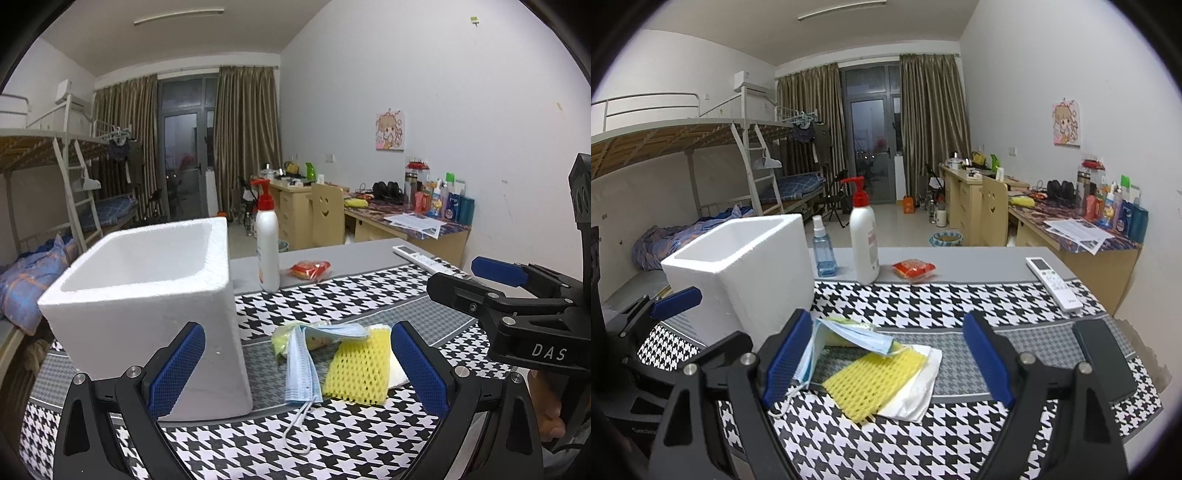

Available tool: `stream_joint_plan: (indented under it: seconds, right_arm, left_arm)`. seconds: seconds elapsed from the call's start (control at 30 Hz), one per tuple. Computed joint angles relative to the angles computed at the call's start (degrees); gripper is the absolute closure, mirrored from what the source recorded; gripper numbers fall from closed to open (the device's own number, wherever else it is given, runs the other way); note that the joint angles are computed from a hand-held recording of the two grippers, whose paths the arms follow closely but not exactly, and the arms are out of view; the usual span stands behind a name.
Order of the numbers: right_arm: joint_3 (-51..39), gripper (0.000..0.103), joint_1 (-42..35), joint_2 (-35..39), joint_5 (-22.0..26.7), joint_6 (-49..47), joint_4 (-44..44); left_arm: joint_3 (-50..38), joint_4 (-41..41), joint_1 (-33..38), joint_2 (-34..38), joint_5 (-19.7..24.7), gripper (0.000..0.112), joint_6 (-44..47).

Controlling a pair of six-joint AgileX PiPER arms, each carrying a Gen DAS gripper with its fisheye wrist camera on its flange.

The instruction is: Organize soft objects

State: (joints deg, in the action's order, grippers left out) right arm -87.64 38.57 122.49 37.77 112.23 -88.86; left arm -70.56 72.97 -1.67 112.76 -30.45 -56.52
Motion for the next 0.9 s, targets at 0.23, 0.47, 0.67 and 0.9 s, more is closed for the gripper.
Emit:
stream_joint_plan:
  seconds: [0.23, 0.47, 0.67, 0.9]
  right_arm:
    - [0.8, 0.016, -0.8, 0.3, -0.5, -0.4, 1.7]
    - [2.9, 0.016, -2.0, -0.1, -1.2, 1.4, 1.7]
    - [3.4, 0.016, -3.0, 0.3, -2.2, 1.8, 2.2]
    - [3.6, 0.016, -4.0, 0.7, -3.3, 1.5, 3.1]
  left_arm:
    - [-1.6, 3.8, -1.5, 1.4, 1.5, 0.011, -3.4]
    - [-3.4, 6.3, -3.2, 2.7, 3.7, 0.011, -6.6]
    - [-4.5, 7.9, -4.6, 3.5, 4.6, 0.011, -7.9]
    - [-6.6, 10.5, -5.6, 5.3, 6.9, 0.011, -11.2]
